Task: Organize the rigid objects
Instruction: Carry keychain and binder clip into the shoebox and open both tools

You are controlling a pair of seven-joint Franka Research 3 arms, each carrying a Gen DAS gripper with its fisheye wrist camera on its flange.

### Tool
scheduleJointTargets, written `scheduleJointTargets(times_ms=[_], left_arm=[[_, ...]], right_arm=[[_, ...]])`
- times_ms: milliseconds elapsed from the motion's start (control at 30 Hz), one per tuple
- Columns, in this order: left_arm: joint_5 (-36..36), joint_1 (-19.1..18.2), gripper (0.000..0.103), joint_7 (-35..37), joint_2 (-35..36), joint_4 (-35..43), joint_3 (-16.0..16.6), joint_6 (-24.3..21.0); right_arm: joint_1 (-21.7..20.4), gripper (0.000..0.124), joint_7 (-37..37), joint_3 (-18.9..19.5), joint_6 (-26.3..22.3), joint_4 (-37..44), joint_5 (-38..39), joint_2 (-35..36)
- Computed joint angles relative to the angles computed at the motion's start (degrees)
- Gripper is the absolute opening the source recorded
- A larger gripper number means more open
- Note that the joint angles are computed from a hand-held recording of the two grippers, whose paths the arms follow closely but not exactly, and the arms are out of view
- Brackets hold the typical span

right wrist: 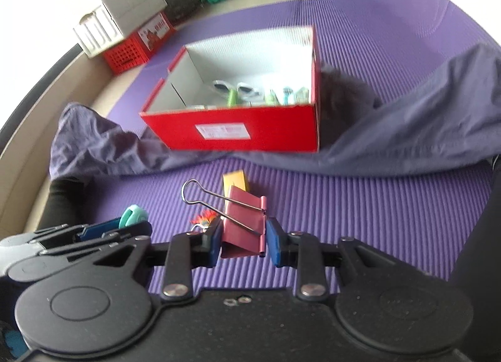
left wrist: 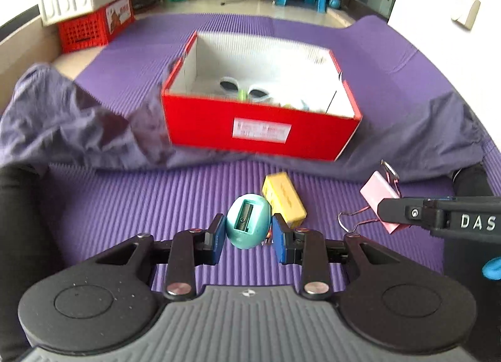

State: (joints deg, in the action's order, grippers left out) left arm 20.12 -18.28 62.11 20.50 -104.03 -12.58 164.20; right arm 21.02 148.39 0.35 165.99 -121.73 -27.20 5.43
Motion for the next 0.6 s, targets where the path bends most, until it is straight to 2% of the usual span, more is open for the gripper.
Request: scheduleJointTargets(times_ms=[200,600], left_arm=[[-0.25,0.17,0.031,2.22,0.25,3.72,-0.33,-0.86],[1.78,-1.67,0.031,4.24,5.12,15.68,1.41,-4.31]], right_arm=[[-0.78,0.029,0.36,0.06,-1.22,1.35,-2.54,-1.32],[-1.66,0.029,-1.60,-0.27,-2.56,8.32,-5.12,0.62]])
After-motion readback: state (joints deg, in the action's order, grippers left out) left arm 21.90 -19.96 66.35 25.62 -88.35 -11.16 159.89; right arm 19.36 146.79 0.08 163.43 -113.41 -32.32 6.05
